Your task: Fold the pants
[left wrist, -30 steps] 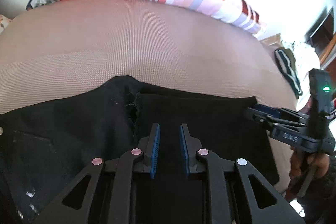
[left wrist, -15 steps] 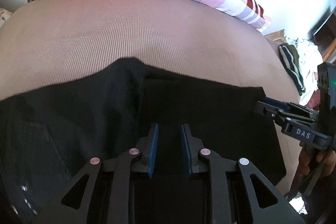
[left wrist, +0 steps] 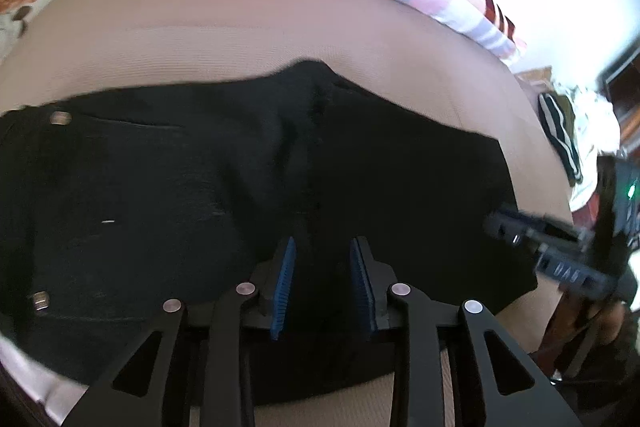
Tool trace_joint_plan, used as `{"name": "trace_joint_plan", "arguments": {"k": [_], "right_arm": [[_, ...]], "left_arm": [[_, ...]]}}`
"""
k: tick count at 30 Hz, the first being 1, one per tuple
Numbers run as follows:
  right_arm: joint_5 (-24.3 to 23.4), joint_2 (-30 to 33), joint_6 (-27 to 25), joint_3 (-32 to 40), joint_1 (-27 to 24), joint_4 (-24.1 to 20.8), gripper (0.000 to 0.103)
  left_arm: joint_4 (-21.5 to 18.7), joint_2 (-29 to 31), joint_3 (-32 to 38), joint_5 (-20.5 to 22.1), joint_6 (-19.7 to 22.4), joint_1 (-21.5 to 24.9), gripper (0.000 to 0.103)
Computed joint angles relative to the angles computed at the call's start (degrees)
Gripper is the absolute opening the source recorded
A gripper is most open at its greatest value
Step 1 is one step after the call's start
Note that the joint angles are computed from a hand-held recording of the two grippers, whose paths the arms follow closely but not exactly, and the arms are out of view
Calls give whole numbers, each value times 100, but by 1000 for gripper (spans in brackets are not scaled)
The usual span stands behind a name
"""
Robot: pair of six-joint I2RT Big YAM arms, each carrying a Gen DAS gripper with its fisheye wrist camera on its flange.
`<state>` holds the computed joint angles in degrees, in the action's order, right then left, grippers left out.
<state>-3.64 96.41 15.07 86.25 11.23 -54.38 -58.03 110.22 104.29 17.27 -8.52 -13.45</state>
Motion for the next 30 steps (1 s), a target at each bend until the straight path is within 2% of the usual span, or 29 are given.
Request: {"name": "trace_joint_plan", "arguments": {"k": [4, 7, 14, 21, 24, 25, 30], "right_arm": [[-71, -25, -55, -75, 160, 41, 44], [-225, 1, -94, -55, 252, 30, 45], [-457, 184, -352, 167, 573, -116, 45], [-450, 500, -826, 597, 980, -400, 45], [-419, 685, -959, 872, 1118, -542, 45], [-460, 724, -983, 936, 1135, -578, 45], [-892, 1023, -881, 1359, 1207, -778, 45]], "left_arm": [[-118, -289, -4, -193, -12, 148, 44], [-154, -511, -29, -394, 121, 270, 47], [-101, -843, -252, -669, 425, 663, 52], [-209, -803, -251, -940, 415, 1199, 52], [-431, -623, -31, -937, 658, 1436, 52], [-455, -588, 5, -968, 657, 1517, 53], [-625, -273, 243, -545, 498, 1950, 53]]}}
